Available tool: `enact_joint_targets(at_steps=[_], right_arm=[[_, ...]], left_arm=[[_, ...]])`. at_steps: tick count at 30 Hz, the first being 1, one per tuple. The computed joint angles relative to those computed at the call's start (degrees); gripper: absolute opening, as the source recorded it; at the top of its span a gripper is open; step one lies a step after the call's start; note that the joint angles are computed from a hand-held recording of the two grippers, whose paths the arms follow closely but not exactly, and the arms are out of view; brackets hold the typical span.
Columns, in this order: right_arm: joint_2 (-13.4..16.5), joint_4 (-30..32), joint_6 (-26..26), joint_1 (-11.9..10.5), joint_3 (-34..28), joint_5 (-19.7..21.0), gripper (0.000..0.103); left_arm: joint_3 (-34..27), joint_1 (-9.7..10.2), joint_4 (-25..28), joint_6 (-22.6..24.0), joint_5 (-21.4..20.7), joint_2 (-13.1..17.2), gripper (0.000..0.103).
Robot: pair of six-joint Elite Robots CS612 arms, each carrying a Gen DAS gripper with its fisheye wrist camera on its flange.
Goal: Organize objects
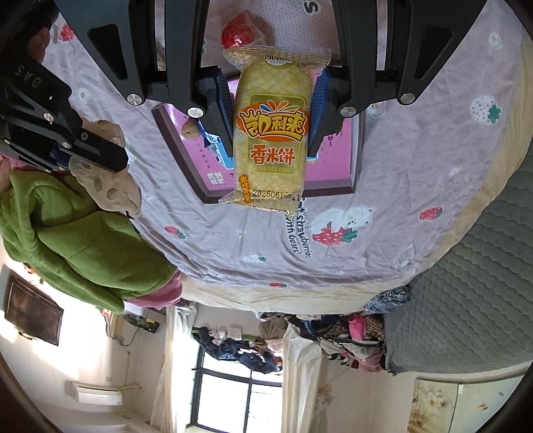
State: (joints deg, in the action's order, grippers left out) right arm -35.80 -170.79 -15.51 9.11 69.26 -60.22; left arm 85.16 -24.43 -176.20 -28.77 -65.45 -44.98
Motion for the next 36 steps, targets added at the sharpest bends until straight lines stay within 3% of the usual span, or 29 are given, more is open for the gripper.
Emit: enact_joint_targets(at_steps=[20,36], right_arm=[[4.8,-1.6,0.4,0.2,-7.4,-0.3,0.023],[10.7,0.2,0.3,0.3,-15.2,-1.8,0.023]], left_arm=[[-6.8,1.29,4.5,0.1,-0.2,4.9,0.041],[-14.1,2.63,5.7,-0.8,-2.4,11.2,0.041]])
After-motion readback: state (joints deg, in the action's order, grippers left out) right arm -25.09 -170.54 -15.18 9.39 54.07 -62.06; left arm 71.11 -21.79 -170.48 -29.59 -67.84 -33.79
